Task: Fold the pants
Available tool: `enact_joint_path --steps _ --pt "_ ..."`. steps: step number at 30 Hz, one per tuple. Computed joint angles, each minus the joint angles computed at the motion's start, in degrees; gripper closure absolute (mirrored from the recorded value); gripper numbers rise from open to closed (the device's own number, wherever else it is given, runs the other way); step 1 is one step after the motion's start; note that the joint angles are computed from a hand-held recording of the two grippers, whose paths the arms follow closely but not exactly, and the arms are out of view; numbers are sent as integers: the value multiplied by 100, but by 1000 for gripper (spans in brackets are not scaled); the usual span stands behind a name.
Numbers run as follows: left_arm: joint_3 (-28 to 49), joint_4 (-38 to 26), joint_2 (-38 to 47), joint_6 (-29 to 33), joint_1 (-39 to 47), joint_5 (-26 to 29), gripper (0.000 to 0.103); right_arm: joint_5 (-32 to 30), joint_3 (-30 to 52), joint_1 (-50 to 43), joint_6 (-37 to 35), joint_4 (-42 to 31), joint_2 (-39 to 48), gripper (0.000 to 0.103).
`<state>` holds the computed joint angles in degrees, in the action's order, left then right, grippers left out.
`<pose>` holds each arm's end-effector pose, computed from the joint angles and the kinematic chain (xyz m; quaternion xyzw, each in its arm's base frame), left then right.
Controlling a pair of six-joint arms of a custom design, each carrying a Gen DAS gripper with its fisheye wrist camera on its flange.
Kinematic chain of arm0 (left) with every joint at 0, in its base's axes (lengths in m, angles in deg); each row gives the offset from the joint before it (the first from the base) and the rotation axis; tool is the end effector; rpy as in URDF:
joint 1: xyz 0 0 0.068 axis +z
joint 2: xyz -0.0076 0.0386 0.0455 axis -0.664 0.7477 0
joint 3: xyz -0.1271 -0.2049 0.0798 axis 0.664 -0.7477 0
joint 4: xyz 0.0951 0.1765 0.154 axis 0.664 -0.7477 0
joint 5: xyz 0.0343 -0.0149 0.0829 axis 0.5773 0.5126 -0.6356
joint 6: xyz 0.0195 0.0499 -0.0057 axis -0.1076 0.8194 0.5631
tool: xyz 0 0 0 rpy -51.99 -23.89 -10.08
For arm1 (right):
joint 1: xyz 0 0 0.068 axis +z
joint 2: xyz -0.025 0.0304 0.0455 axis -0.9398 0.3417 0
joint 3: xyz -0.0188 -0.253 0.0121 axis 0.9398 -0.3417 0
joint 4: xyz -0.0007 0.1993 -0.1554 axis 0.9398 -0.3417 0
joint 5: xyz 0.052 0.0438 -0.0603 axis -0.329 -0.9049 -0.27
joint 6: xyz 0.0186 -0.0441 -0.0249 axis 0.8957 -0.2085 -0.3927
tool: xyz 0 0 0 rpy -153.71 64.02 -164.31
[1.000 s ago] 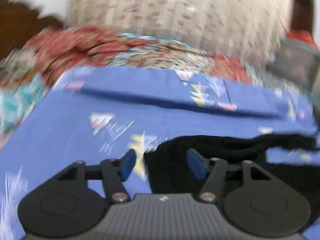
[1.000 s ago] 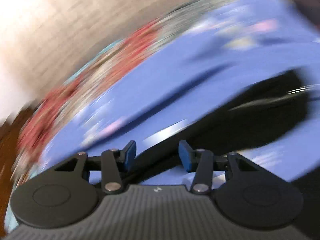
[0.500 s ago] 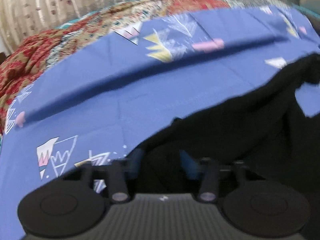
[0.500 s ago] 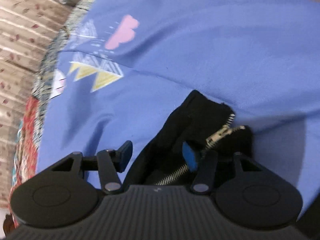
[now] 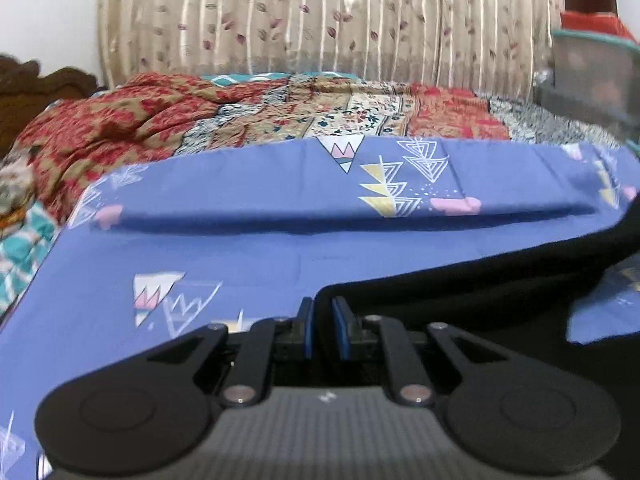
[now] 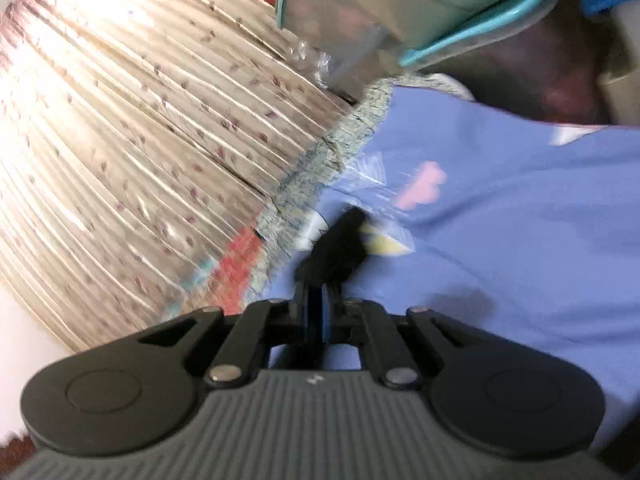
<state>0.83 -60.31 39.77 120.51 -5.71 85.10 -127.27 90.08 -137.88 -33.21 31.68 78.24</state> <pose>0.1784 0.0998 0.2486 0.1641 0.8675 -0.0580 0.4660 0.1326 -0.2432 0.1946 0.3836 0.6897 0.2700 0.5516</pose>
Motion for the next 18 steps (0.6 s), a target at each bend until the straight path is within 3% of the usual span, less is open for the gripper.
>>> enact_joint_path --steps 2,3,4,9,11,15,18 --pt "-7 -599 -45 674 564 315 92 841 430 -546 -2056 -2343 215 58" --pt "-46 -851 -77 1005 774 400 92 1378 510 -765 -2511 -2834 403 59" --pt "-88 -1076 -83 1344 959 464 92 1443 518 -1064 -2865 -3036 618 59" --pt "-419 -1575 -370 2015 1417 527 92 561 408 -1783 -3787 -3726 841 59" --pt "-462 -1617 -445 1964 1469 558 92 591 364 -1469 -3732 -3616 762 58" --pt "-446 -1577 -452 1707 1463 533 92 788 -21 -837 -2863 -2665 584 56" --pt "-496 -1445 -556 1462 1330 391 92 1371 -225 -239 -2160 -1816 649 50"
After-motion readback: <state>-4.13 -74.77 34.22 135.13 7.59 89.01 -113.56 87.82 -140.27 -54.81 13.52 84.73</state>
